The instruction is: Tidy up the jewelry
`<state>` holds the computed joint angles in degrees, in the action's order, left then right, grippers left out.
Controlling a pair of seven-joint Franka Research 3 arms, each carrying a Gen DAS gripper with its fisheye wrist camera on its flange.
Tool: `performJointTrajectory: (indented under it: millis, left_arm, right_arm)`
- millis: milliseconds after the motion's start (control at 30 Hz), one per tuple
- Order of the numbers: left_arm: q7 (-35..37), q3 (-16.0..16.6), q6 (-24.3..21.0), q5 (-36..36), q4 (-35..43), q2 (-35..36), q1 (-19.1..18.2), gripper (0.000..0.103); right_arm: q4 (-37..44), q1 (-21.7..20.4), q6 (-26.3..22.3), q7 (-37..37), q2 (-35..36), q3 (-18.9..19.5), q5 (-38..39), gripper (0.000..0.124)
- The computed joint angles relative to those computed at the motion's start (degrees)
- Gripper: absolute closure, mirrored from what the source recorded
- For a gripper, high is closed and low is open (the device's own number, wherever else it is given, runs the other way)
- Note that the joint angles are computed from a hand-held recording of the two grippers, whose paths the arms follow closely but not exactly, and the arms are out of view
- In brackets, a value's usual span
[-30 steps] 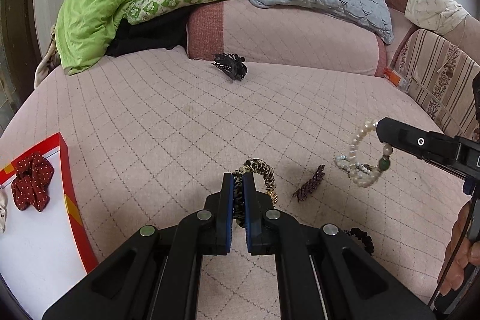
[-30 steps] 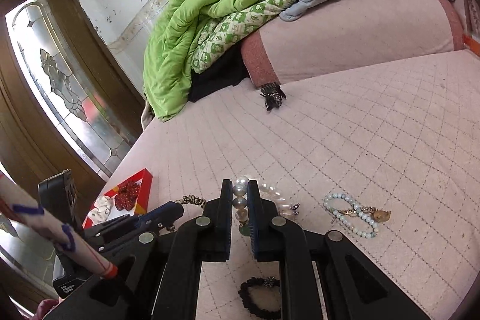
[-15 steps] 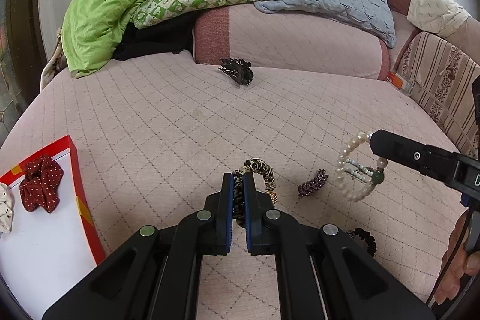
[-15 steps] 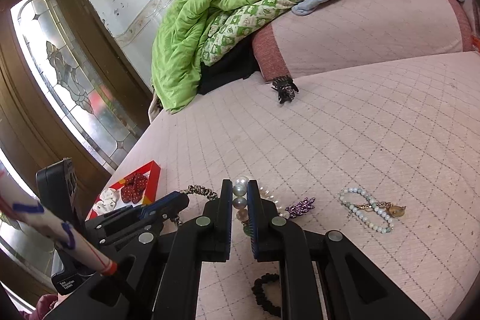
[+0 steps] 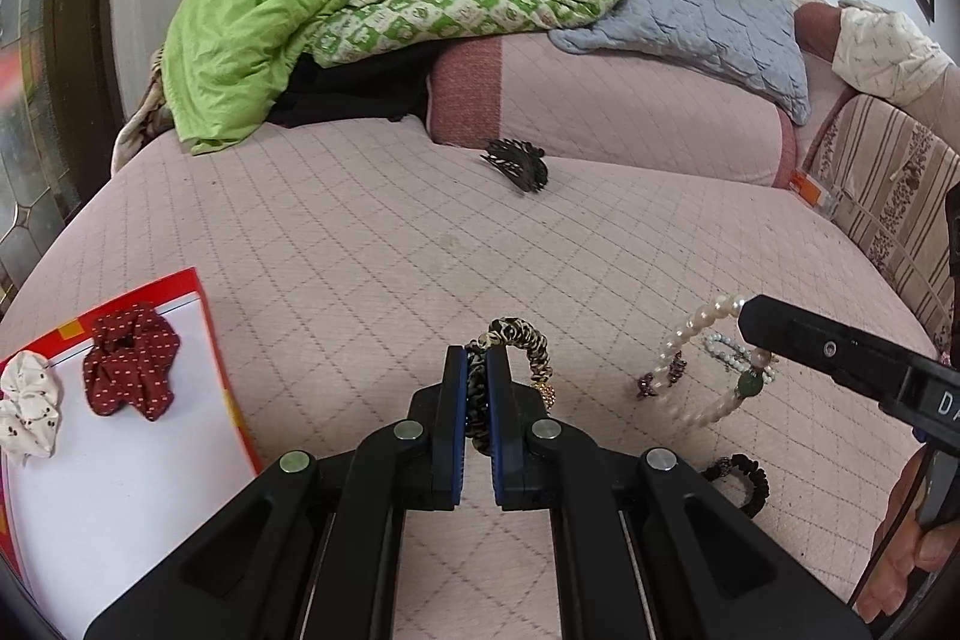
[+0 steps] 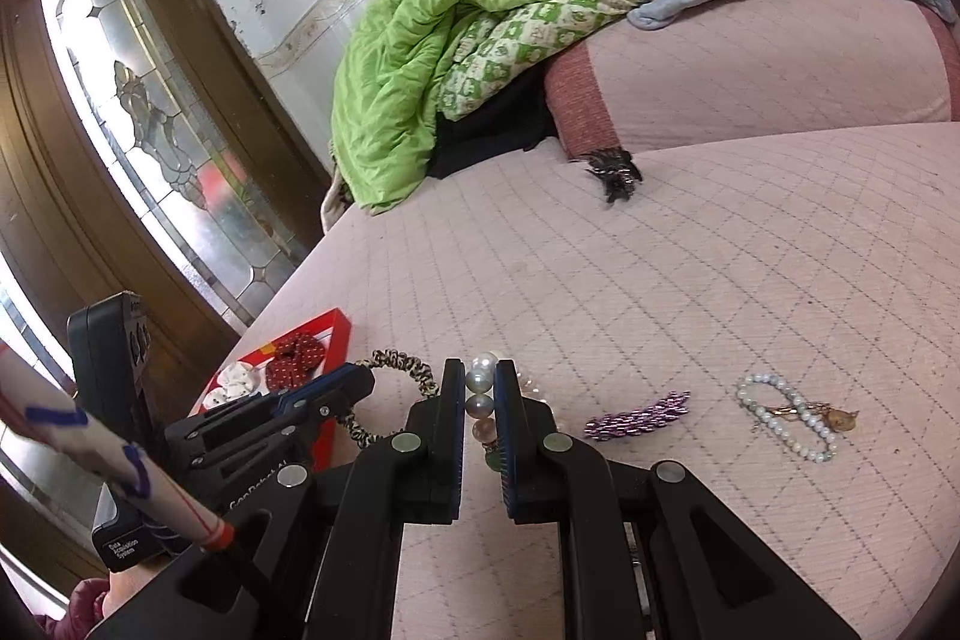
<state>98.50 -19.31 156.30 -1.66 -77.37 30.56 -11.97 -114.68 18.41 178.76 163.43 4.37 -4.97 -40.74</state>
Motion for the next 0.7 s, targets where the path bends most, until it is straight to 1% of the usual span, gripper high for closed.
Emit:
performJointTrajectory:
  millis: [67, 200, 267, 433, 700]
  left_arm:
    - [0.3, -0.3, 0.5, -0.7, -0.9, -0.7, 0.9, 0.097]
    - [0.8, -0.7, 1.2, -2.1, -2.1, -1.8, 2.5, 0.097]
    - [0.8, -0.7, 1.6, -2.9, -2.7, -2.3, 3.3, 0.097]
    - [1.2, -0.8, 2.4, -5.0, -3.9, -3.5, 5.6, 0.097]
    - [-2.2, 2.1, 2.1, -5.2, -4.6, -4.6, 7.9, 0.097]
  right_arm:
    - [0.7, -0.1, -0.1, -2.3, 0.6, 0.8, 2.2, 0.114]
    - [2.8, 1.4, -0.9, -4.7, 2.0, 0.9, 5.0, 0.114]
    - [4.2, 2.9, -1.4, -5.0, 2.8, 0.3, 5.4, 0.114]
    - [8.8, 5.1, -3.2, -11.1, 5.8, 0.8, 11.3, 0.114]
    - [20.1, 7.0, -7.5, -24.0, 12.6, 2.6, 23.6, 0.114]
